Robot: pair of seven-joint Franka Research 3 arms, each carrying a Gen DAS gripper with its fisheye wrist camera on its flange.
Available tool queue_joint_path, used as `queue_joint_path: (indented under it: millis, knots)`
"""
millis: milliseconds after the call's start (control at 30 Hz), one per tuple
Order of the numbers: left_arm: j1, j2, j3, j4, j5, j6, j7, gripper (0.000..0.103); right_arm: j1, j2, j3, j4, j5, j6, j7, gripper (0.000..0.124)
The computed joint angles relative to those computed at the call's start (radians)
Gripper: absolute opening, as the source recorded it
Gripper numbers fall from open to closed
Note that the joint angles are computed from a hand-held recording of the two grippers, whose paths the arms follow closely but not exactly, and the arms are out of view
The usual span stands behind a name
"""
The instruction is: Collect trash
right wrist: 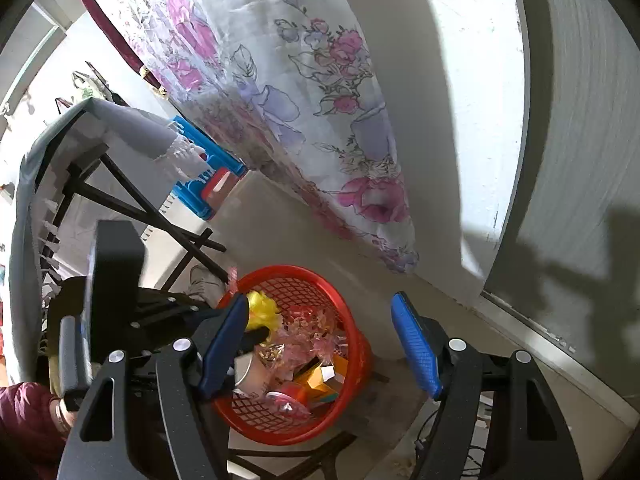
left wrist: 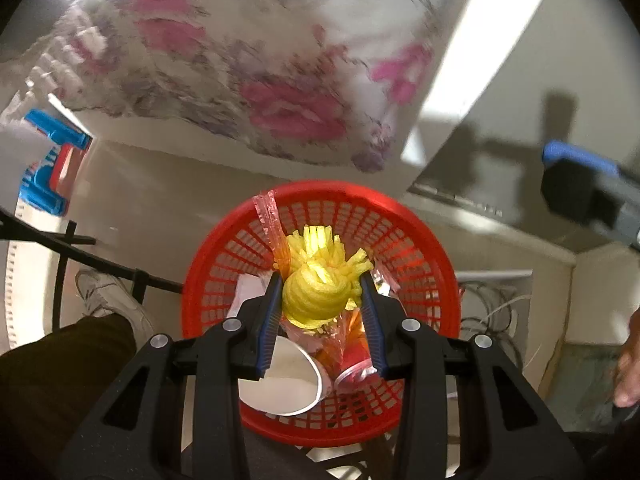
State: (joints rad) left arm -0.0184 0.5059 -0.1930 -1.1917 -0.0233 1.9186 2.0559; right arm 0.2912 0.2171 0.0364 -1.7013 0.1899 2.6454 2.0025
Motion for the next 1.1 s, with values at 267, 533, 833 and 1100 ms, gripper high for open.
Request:
queue_joint_path:
  millis: [267,533,833,1100]
  knots:
    - [-0.006,-0.011,0.004,-0.021,0.016,0.002,-0.001,0.055,0.000,-0.002,-0.002,0.003,-0.003,0.005,0.002,0.073]
    - [0.002,-0.023,0.013,-0.024,0.019,0.048,-0.047,0.067,0.002,-0.004,0.003,0.022,-0.003,0.000,-0.011,0.073]
    - [0.023,-0.109,0.014,-0.128,0.012,0.160,-0.042,0.078,0.029,-0.012,-0.003,0.063,-0.087,-0.084,-0.012,0.073]
    - [0.055,-0.187,0.017,-0.204,-0.052,0.215,-0.031,0.080,0.037,-0.057,0.004,0.076,-0.158,-0.179,-0.003,0.073]
